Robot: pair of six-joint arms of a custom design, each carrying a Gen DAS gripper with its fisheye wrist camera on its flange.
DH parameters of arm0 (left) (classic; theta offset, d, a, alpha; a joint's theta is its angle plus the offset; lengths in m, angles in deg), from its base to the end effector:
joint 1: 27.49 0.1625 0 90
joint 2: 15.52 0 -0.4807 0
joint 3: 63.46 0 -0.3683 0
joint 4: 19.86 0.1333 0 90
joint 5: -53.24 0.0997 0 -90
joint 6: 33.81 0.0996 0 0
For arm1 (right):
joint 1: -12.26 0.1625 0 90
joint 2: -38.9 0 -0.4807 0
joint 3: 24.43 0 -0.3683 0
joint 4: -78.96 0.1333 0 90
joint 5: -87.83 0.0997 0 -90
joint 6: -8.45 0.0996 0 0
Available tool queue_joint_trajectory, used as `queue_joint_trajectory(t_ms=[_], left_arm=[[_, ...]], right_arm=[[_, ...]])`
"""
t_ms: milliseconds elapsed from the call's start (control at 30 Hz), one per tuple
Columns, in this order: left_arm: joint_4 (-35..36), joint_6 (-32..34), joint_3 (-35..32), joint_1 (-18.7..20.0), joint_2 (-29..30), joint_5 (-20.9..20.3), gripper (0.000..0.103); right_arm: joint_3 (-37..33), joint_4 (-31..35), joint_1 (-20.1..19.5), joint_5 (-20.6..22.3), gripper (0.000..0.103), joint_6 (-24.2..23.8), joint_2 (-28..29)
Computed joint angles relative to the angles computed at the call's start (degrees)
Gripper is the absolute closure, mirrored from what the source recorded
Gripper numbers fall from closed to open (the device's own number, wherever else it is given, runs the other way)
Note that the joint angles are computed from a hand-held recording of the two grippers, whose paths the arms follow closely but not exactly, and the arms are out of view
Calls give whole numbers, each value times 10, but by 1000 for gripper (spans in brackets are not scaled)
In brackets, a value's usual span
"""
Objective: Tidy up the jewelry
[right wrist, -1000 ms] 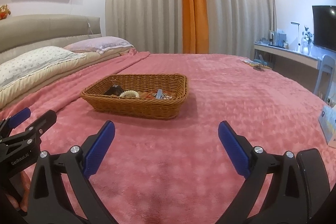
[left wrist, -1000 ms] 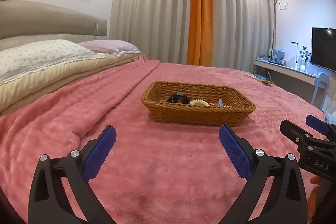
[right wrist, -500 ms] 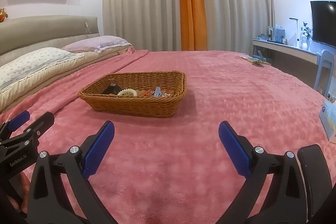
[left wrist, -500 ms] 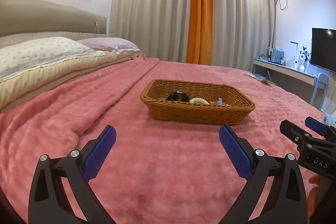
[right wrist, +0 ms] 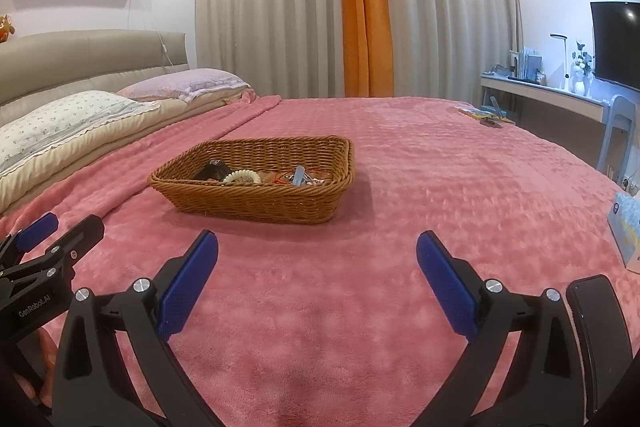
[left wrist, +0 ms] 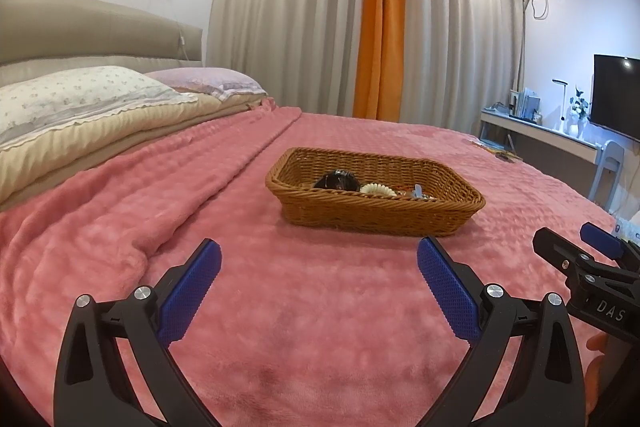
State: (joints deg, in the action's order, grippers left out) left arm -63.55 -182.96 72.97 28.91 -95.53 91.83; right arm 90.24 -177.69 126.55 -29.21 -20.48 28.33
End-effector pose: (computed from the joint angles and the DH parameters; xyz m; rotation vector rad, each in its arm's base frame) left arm -0.0044 -0.3882 0.2181 0.3833 1.9395 -1.4957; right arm 0.2890 -0.4264 -0.0589 0.7293 -2.2051 1.3725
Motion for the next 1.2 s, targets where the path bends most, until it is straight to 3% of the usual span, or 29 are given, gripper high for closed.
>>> queue_joint_trajectory(t_ms=[300,433,567,1200], left_arm=[[14,-9,-5,3,2,3,8],[55,-25,-21,6,10,3,8],[25,-3,-9,0,10,-7,8],[47,-24,-17,7,4,0,8]], right_arm=[[-3,-12,3,-6,8,-16,7],[-4,-11,4,-7,8,-15,8],[-4,-11,4,-6,8,-16,7],[-4,-11,4,-7,8,-18,7]])
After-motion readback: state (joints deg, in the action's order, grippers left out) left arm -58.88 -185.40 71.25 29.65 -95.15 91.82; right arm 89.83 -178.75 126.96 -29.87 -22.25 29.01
